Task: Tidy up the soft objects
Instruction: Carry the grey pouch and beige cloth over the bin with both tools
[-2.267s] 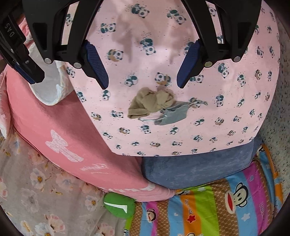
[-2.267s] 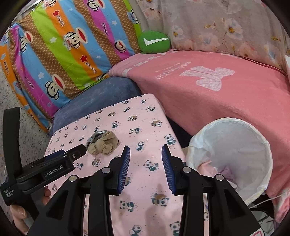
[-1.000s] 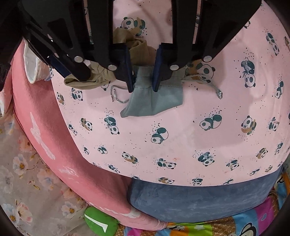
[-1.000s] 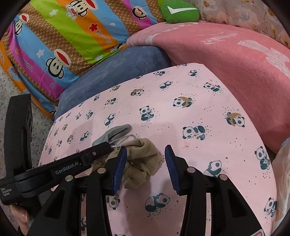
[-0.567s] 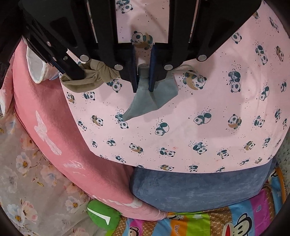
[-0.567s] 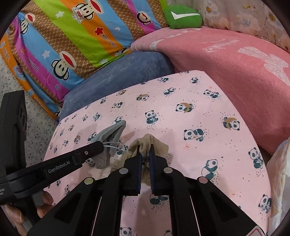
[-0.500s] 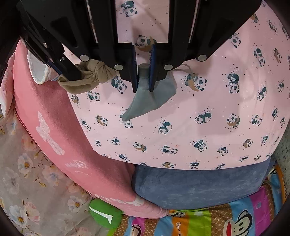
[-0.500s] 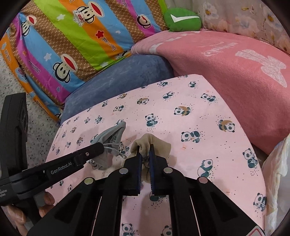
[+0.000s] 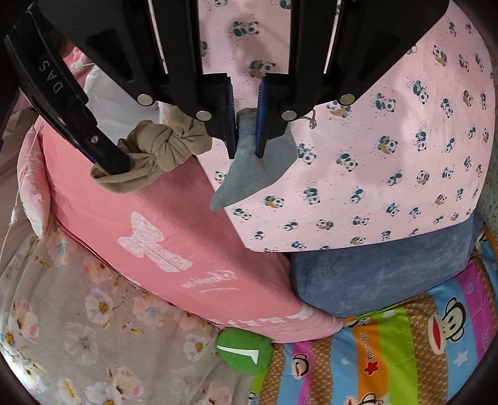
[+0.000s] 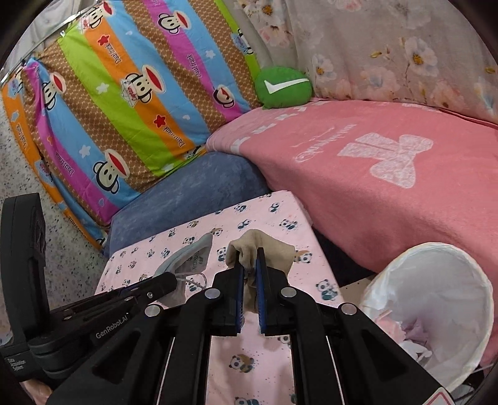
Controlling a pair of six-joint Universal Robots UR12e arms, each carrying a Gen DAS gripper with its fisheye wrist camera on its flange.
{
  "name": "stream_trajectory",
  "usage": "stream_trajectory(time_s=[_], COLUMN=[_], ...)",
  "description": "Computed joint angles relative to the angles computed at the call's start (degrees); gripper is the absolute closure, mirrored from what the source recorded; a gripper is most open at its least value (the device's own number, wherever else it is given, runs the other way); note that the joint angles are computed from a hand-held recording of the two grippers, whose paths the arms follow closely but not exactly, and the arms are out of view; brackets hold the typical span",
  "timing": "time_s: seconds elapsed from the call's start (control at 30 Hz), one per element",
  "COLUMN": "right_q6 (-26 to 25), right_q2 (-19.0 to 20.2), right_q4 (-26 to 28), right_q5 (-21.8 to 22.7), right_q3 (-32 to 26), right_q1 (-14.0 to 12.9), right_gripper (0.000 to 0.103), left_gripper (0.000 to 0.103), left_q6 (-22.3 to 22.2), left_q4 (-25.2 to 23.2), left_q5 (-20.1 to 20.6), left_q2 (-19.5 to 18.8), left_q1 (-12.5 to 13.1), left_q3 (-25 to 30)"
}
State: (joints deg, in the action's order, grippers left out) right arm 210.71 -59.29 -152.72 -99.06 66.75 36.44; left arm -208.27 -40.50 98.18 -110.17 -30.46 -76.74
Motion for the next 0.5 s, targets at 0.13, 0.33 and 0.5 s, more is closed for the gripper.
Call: stream_trajectory(time_s=[0.13,0.33,0.5], right_q6=[0.9,2.3,3.4], right_q2=[-3.8,-8.9,-12.4], right_q4=[-2.3,-4.6,-5.7], right_q5=[-2.4,-5.0,-6.5], right_q3=[4.8,11.3,16.1], right_q1=[-0.8,-2.4,-3.8], right_gripper=[0.094,0.094,0.094], left_gripper=[0.092,0.091,0.091], left_q6=[1.6,4.0,5.7], left_q4=[0.0,-0.7,-1.9], left_q5=[-0.2,-0.9,-1.6], left_q2=[-1.2,-3.3,-5.1], left_q1=[-1.9,-4.3,-5.8], left_q3=[2.2,5.5,8.0])
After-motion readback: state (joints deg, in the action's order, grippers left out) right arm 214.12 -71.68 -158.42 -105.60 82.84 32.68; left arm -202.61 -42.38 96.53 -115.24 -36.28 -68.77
